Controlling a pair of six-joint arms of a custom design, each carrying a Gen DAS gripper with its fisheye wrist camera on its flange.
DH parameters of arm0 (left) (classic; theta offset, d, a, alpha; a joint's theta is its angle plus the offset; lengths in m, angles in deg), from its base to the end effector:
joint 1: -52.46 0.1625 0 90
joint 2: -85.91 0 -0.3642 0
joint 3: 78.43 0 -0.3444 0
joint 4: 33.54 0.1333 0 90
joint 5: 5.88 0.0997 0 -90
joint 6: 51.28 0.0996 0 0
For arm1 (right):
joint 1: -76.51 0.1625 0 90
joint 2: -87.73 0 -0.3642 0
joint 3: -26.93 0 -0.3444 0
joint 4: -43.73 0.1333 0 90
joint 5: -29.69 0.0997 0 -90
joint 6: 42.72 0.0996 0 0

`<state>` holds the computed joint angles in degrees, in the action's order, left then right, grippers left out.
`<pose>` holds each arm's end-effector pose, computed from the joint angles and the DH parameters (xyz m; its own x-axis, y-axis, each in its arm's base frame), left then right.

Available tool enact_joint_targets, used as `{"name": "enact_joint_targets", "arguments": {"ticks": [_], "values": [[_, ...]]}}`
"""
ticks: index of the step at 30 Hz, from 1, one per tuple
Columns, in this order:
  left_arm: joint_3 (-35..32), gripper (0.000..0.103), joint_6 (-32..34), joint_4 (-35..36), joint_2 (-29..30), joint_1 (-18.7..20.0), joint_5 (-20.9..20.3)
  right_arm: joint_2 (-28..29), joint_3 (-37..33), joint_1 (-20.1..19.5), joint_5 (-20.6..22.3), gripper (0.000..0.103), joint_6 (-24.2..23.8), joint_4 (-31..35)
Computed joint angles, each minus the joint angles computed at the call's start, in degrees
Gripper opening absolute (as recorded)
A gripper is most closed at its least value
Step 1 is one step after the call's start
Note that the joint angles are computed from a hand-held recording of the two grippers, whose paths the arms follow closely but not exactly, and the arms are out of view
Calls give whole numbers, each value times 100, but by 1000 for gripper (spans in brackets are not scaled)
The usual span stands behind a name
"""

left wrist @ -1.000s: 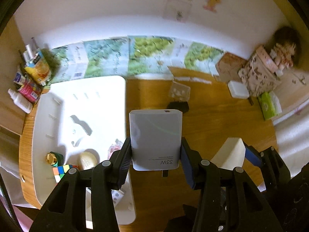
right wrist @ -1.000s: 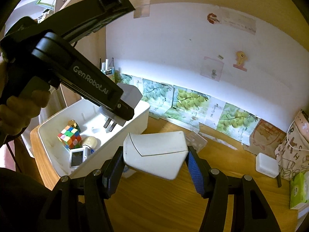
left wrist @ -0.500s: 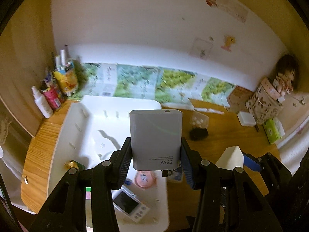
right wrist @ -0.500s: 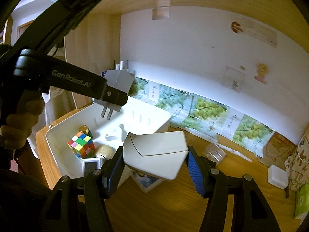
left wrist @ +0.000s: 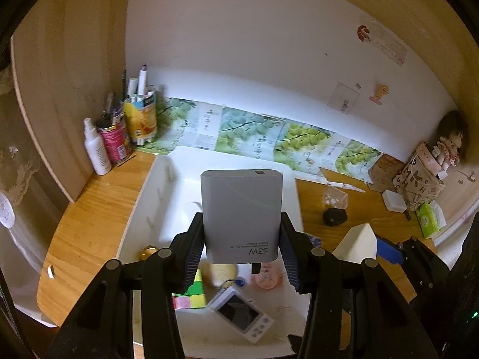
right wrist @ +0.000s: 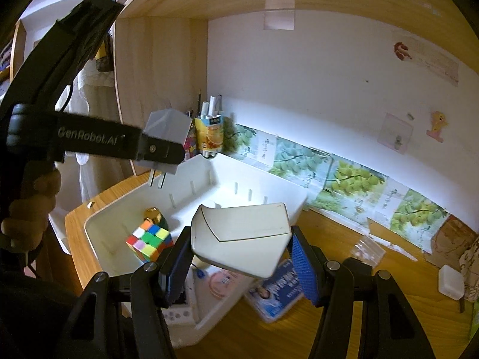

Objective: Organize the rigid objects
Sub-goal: 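Open the left tool to drop the charger while the right tool releases the cream case into the tray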

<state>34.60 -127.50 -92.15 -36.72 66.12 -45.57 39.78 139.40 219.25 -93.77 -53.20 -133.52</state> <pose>-0.1566 -0.2541 0.4306 -0.8461 -0.0491 -0.5307 0.3380 0.7205 -0.6055 0.4583 -0.2501 0.0839 -0.5299 -0.6277 0.5703 -0.8446 0.4518 -0.2874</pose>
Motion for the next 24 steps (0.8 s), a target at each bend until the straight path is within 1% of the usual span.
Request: {"name": "enact_joint_targets", "arguments": {"ticks": [2,8,14,17,21,24], "values": [[-23,51,-16,139,-106,-14,-45,91,-60,20,13,63,53,-23],[-6,51,30,189,-300,81,-159,344,-183,39,91,63,237,-96],[9,51,176,221,-333,135,-205,546,-266,28,212,63,354,-166],[-11,51,177,227,-294,197,-225,589,-305,30,255,63,357,-146],[5,51,200,117,-267,278,-261,569,-312,42,208,63,388,-75],[33,52,221,38,-230,328,-326,515,-280,49,158,64,501,5]]}}
